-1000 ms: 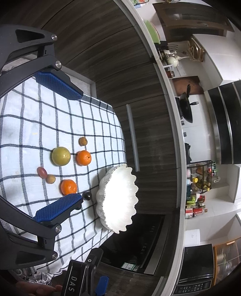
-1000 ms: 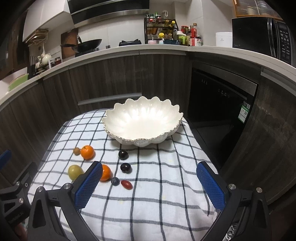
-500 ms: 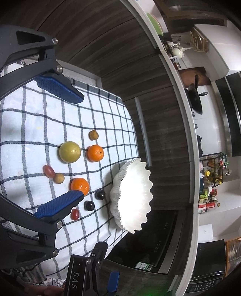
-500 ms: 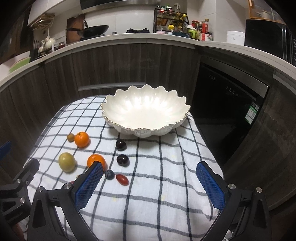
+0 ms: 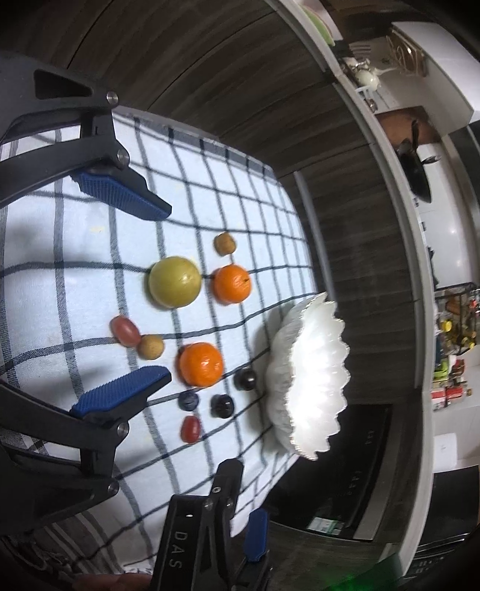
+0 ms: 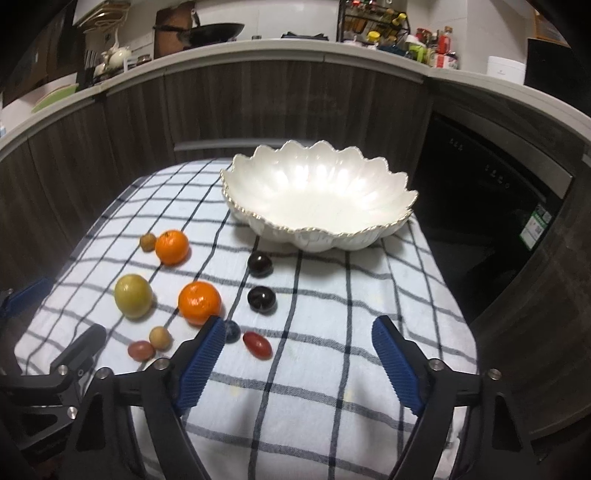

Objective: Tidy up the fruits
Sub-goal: 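Move the right tool toward a red oval fruit while the left tool approaches another red oval fruit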

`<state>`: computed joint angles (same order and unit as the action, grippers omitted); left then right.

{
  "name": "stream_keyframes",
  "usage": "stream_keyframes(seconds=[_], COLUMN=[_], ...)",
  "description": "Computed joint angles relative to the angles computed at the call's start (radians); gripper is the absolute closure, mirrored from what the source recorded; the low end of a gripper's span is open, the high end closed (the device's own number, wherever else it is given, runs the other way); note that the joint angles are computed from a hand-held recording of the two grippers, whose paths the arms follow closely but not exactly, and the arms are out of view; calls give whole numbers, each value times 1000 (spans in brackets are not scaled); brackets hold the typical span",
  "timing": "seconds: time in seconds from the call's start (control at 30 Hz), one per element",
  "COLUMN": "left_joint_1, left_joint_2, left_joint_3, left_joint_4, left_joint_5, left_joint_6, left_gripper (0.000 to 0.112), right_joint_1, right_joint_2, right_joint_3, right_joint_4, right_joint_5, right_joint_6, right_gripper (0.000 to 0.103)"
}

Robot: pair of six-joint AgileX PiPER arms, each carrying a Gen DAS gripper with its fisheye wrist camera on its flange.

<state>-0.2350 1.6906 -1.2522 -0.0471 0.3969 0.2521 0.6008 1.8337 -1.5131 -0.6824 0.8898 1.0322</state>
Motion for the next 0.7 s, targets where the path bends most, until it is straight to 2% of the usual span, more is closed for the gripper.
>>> stream_keyframes(seconds=[0.1,0.3,0.5,0.7], left_joint_1=[0,1,-4,0], left_joint_2=[28,61,93,128], left_joint_3=[-12,-25,-37,-63], left_joint_4=[-18,-35,-50,-77], left_joint_5=[17,38,63,102], left_joint_6=[24,43,69,88], left_gripper=[41,43,46,55], right_joint_1=[-12,-35,-47,-62], right_joint_2=[16,48,69,88], right_joint_3=[4,-1,5,5], right_joint_4=[24,89,113,155], right_joint_5=[-29,-62,-93,-118], right_joint_6=[-31,-92,-115,-153], right_gripper=[31,41,41,41])
